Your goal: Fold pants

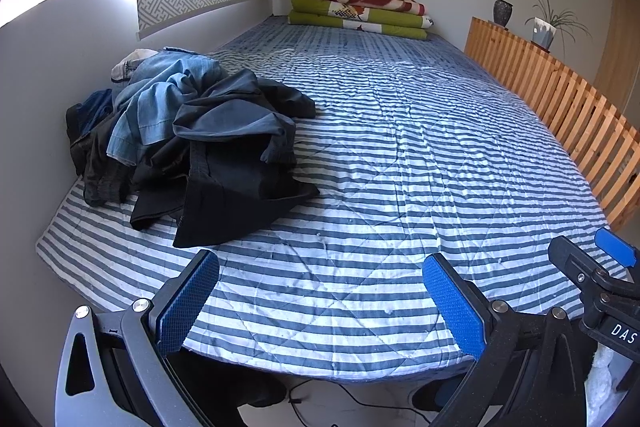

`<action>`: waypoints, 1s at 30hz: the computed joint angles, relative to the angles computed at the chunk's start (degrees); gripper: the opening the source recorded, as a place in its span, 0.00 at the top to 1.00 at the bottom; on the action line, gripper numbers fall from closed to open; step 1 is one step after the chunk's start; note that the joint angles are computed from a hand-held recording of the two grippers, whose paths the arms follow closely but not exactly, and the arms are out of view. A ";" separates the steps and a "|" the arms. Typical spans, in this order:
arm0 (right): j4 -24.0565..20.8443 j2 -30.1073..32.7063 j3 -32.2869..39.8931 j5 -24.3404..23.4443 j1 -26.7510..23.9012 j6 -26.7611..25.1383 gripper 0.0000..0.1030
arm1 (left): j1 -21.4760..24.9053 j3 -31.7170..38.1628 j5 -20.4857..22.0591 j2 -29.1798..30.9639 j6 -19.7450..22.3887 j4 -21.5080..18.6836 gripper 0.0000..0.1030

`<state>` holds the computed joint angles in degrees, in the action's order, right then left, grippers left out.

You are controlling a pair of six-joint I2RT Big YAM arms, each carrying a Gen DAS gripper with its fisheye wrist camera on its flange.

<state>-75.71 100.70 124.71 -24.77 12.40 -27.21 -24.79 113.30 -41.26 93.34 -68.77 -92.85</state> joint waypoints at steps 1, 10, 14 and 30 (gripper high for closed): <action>-0.03 0.04 0.06 -0.08 -0.04 0.00 0.01 | 0.04 -0.03 0.01 0.00 0.13 0.13 0.00; -0.12 0.07 0.13 0.18 0.04 0.11 0.01 | 0.00 -0.16 -0.07 0.16 0.31 0.43 0.00; -0.09 0.15 0.22 0.24 0.00 0.08 0.01 | 0.00 -0.18 -0.04 0.15 0.31 0.46 0.00; -0.36 0.43 0.55 0.22 -0.01 0.18 0.01 | 0.06 -0.13 -0.04 0.24 0.46 0.65 0.00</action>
<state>-76.07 101.13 125.26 -24.55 12.40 -27.03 -24.72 113.18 -41.31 93.58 -68.31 -92.19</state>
